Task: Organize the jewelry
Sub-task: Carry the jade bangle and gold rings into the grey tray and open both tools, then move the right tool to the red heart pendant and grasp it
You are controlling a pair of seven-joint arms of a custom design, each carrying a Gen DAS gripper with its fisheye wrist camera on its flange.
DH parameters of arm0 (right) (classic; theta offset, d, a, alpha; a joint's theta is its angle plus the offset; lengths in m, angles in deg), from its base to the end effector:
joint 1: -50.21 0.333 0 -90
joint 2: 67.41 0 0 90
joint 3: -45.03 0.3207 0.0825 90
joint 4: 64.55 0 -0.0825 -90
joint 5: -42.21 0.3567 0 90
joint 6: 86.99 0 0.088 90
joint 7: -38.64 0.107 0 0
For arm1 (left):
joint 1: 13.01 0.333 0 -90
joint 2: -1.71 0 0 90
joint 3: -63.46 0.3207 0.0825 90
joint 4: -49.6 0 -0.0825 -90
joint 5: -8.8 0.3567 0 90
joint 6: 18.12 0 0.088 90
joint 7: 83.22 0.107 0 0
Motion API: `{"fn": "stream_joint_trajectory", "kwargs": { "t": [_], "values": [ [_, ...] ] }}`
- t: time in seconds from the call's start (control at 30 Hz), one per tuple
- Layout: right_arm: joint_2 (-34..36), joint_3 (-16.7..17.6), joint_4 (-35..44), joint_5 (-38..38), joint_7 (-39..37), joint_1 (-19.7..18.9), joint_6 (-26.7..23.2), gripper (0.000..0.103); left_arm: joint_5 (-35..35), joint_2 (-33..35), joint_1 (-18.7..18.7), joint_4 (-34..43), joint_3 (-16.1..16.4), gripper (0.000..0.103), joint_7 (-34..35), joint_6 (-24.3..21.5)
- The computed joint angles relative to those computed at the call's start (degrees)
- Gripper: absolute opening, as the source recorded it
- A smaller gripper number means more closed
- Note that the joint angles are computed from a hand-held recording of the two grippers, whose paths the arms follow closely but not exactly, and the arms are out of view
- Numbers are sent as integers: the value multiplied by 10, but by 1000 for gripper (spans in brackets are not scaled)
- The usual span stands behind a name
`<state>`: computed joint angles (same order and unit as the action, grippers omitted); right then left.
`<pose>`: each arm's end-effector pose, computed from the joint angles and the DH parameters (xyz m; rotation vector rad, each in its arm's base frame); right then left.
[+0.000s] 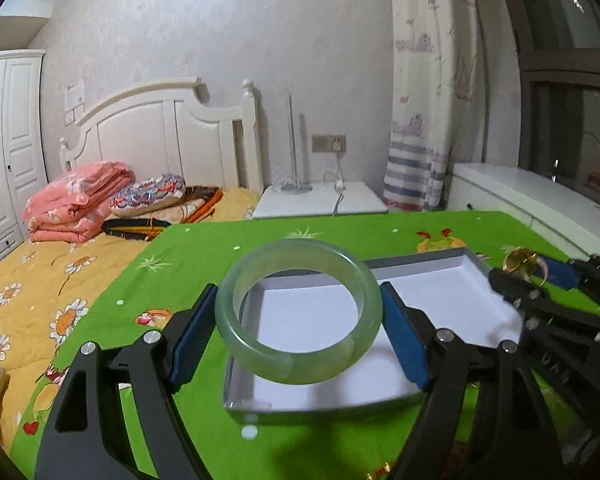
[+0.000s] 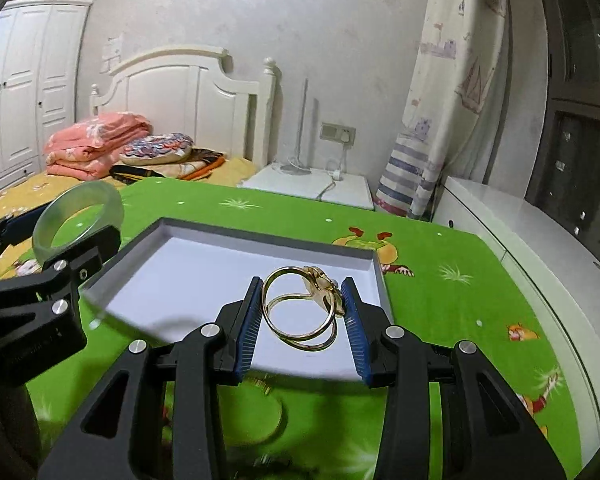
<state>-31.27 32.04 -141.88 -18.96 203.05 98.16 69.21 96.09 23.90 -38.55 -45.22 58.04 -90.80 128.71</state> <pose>0.5620 0.4899 0.4441 -1.7533 1.3473 -0.9048 0.5762 -0.3529 0.4499 -1.5180 1.4836 -0.8763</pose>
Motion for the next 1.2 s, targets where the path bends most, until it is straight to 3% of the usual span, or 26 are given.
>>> {"fn": "stream_joint_trajectory", "kwargs": {
  "t": [0.2, 0.33, 0.57, 0.63, 0.7, 1.0, 1.2],
  "values": [
    [76, 38, 116, 135, -130, -47, -44, 38, -104, 63, 10, 80, 8, 77, 102, 1],
    [126, 45, 192, 212, -204, -59, -87, 38, -139, 80, 0, 96, 28, 77, 138, 0],
    [173, 19, 254, 289, -258, -51, -123, 39, -163, 91, -12, 102, 51, 77, 156, 3],
    [176, 9, 255, 298, -261, -47, -121, 44, -130, 84, -30, 95, 64, 77, 133, -16],
    [174, -2, 248, 297, -258, -41, -113, 57, -124, 84, -29, 97, 59, 79, 147, -23],
    [140, -13, 190, 298, -241, -28, -81, 57, -98, 50, -24, 49, 45, 86, 124, -23],
    [37, -47, 17, 225, -161, 17, 17, 57, -24, -32, -16, -64, 18, 88, 46, -12]
  ]
}}
